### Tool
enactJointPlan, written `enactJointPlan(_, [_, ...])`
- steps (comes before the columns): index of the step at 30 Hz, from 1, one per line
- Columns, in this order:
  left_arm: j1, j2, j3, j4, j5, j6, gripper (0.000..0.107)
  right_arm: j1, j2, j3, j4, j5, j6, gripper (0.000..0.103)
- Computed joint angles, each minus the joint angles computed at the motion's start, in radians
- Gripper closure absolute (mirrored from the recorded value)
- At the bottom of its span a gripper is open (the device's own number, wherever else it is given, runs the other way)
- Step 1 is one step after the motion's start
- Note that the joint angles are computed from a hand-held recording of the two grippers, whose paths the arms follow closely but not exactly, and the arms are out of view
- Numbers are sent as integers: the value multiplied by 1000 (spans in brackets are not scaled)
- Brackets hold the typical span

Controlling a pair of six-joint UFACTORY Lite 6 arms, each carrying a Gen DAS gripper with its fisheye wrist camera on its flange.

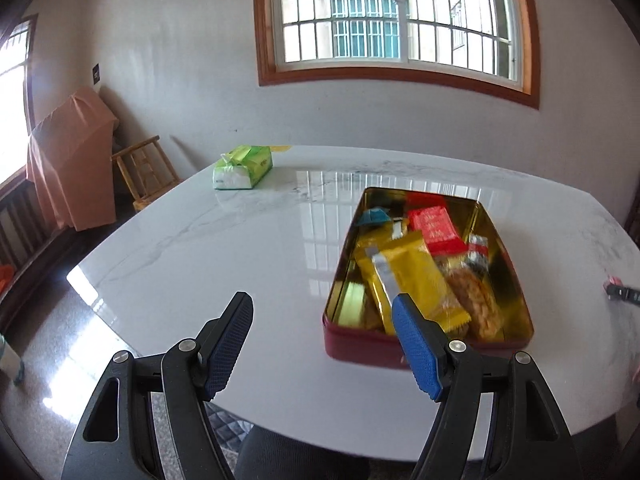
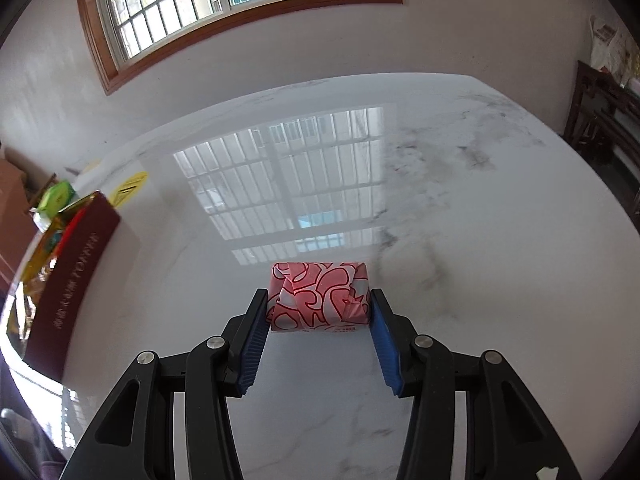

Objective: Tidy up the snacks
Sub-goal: 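Withdraw the left gripper while the right gripper carries the pink candy toward the tin, then lower the pink candy into the tin and open the right gripper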

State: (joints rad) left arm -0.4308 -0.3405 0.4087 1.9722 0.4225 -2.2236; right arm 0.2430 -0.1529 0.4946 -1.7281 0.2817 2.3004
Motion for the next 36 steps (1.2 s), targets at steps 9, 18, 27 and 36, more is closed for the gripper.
enactJointPlan(9, [-49, -12, -94, 59, 29, -106, 34, 197, -24, 121, 214, 27, -169, 57])
enactJointPlan(18, [13, 27, -137, 176, 50, -251, 34, 419, 308, 553, 435, 27, -445, 57])
enactJointPlan(27, [138, 181, -187, 539, 69, -603, 34, 486, 660, 1030, 840, 85, -944, 57])
enactJointPlan(36, [151, 225, -211, 625, 140, -679, 26, 477, 947, 1417, 1117, 190, -1251, 57])
